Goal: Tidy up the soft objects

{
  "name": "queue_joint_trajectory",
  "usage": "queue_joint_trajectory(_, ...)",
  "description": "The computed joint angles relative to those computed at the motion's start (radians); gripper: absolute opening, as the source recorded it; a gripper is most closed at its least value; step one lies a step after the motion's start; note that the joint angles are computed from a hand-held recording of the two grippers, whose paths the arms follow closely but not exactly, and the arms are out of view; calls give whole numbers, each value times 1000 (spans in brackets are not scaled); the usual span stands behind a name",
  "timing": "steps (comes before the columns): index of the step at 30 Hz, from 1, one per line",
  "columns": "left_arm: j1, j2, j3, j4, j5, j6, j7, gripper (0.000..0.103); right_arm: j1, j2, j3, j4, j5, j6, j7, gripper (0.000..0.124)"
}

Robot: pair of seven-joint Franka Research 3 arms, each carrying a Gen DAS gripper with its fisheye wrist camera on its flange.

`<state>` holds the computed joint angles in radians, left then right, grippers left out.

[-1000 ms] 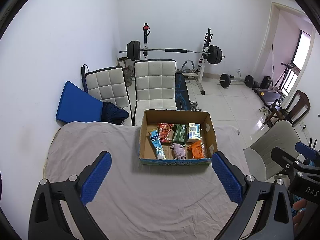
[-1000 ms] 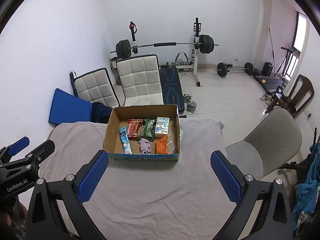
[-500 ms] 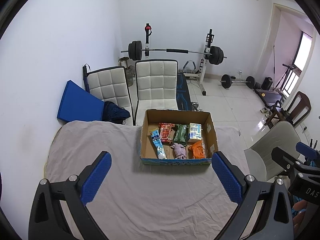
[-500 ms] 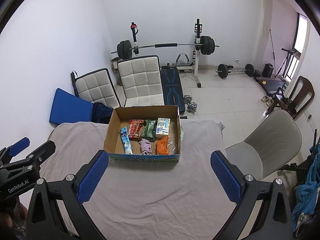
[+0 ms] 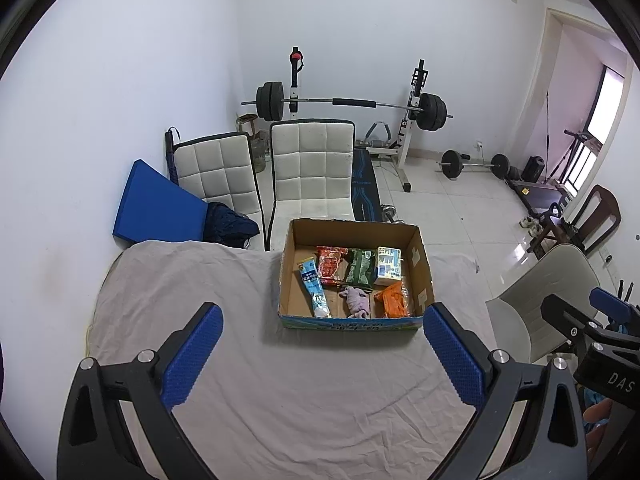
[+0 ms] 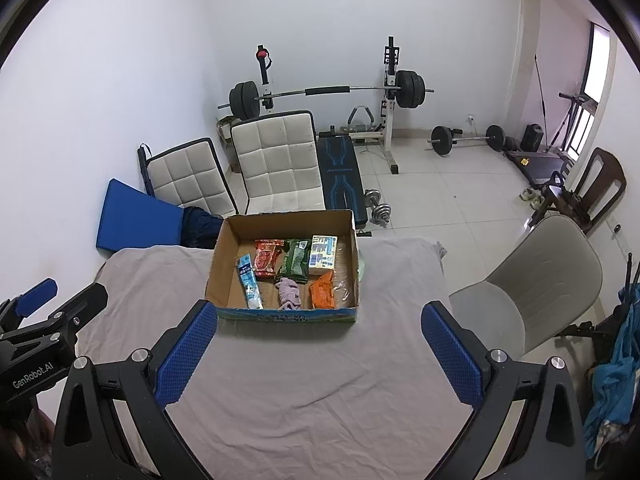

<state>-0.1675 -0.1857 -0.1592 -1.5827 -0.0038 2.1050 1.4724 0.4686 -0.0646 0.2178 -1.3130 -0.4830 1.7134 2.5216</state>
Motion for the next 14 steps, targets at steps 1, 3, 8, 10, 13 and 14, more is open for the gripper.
queue_joint_trajectory(1, 0, -1, 0, -1, 1, 2, 0, 103, 0, -5, 0, -6, 2, 2, 2, 103)
queue_joint_trajectory(3, 0, 1, 0, 2, -1, -2, 4, 103, -2, -8, 0, -10, 7, 6, 5, 103)
queue_joint_trajectory(8, 1, 1, 0, 2, -2, -2, 2, 103, -5, -12, 4, -13, 7, 2, 7, 103)
queue_joint_trajectory(10, 1, -2, -1, -1, 0, 2, 1, 103, -6, -12, 4, -13, 8, 2, 8, 103)
queue_joint_trajectory(13, 0, -3, -1, 0, 0, 2, 0, 103, -6, -13, 5, -15, 7, 5, 9, 103)
queue_joint_trajectory(14, 0, -3, -1, 0, 0, 4, 0, 103, -7, -12, 5, -15, 8, 5, 8, 103)
